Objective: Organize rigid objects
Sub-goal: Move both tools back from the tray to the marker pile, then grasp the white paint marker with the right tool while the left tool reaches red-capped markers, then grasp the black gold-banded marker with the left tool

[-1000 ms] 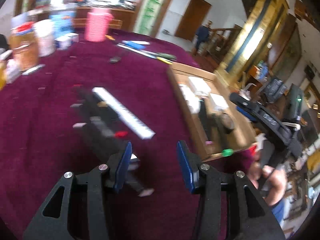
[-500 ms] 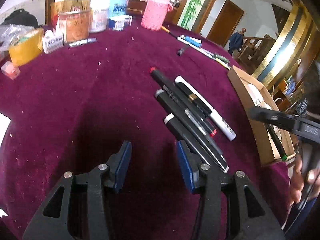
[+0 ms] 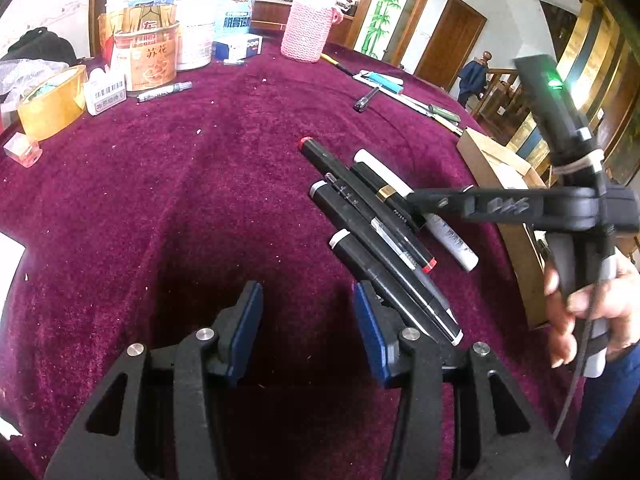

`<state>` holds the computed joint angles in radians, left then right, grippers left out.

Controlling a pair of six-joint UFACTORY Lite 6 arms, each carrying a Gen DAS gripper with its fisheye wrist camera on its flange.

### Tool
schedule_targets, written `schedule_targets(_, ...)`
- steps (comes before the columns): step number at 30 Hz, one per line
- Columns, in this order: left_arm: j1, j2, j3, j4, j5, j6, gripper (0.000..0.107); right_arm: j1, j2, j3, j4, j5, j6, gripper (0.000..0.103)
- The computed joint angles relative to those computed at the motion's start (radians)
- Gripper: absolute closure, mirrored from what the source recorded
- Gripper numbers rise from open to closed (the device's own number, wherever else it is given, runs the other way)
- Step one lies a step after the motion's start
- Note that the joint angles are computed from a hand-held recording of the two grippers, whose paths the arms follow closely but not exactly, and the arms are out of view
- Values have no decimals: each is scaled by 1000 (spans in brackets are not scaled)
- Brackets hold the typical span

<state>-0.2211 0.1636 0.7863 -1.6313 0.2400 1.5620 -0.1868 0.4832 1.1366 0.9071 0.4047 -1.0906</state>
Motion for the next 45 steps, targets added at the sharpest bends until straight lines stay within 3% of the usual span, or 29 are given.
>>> schedule_targets(2,0,-3,-3,-2,2,1,61,76,-51,-61,-76,-138,50,76)
schedule_targets(4,7,-3,-2,12,11,-14,61,86,-95,-110,-45,-158,42,87)
schedule_targets(7,31,0,5,36,31,-51,61,65,-185,-218,17,-201,-36,91)
schedule_targets(13,68,1,8,38,37,-85,61,14,-402,-459,195,-143,-245,90)
schedule_targets(16,62,-7,2,41,28,-89,61,92,-472,-561,407,-159,-412,90)
schedule_targets(19,82,-7,0,51,53,-104,61,61,-456,-571,500,-2,-481,91)
schedule_targets(21,92,-17,-9,76,55,-129,61,45,-452,-581,575,-8,-558,91)
schedule_targets(25,156,-45,-23,270,142,-284,61,-63,-419,-588,671,51,-707,91)
schedule_targets(29,153,-53,34,484,132,-441,61,-152,-385,-579,652,159,-746,91)
schedule_targets(31,132,-35,114,662,148,-591,61,-174,-378,-571,626,181,-740,91)
schedule_targets(35,79,133,395,968,293,-889,61,-190,-318,-526,616,230,-716,91)
schedule_targets(38,46,291,611,1058,404,-1072,61,-210,-298,-510,616,245,-700,91)
schedule_targets(41,-13,381,715,1215,374,-1283,61,-226,-286,-502,610,255,-688,91)
schedule_targets(45,-37,424,754,1300,349,-1401,62,-231,-285,-501,608,260,-684,91)
